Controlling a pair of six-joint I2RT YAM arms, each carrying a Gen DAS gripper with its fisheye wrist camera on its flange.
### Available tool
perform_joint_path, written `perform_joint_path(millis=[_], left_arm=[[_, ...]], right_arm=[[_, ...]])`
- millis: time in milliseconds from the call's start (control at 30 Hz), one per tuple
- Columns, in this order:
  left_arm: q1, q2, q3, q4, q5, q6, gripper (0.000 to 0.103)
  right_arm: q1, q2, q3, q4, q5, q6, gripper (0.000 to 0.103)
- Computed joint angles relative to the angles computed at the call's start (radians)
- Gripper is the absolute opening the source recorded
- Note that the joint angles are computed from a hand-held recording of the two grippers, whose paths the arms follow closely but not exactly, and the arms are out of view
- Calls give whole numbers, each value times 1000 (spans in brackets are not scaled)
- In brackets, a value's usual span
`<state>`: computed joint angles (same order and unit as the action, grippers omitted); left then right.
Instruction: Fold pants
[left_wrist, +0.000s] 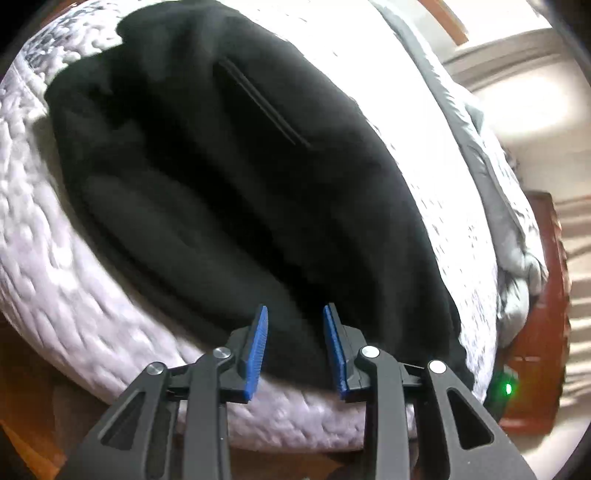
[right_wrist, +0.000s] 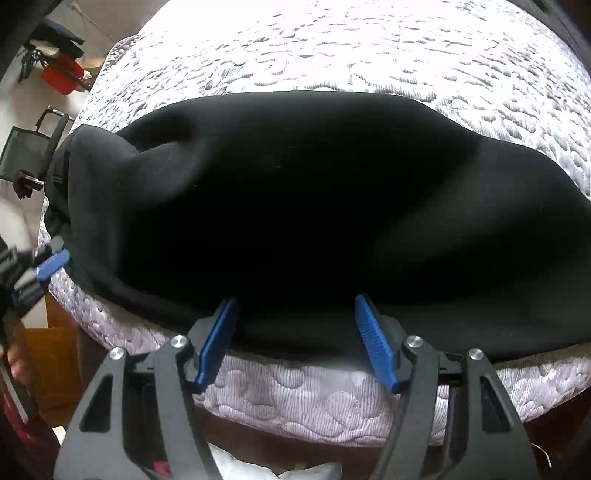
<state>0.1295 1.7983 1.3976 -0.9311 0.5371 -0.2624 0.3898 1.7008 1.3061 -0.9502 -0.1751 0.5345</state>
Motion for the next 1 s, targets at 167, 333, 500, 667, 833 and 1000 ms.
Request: perform_joint_path(millis=[167, 333, 500, 667, 833, 1000], left_arm=[[14, 111, 102, -20, 42, -19, 31], [38, 175, 176, -30, 61, -5, 32], [102, 257, 233, -41, 159, -39, 29], [111, 180, 136, 45, 117, -64, 3], [156, -70, -12, 107, 111, -30, 2], [233, -177, -154, 50, 50, 57, 0]], right_arm=[[23, 5, -14, 21, 6, 25, 66], [43, 51, 8, 47, 15, 44, 67], [46, 66, 20, 46, 22, 42, 69], [52, 83, 37, 43, 29, 44, 71], [47, 91, 44, 43, 16, 36, 71], [46, 93, 46, 41, 11, 26, 71]])
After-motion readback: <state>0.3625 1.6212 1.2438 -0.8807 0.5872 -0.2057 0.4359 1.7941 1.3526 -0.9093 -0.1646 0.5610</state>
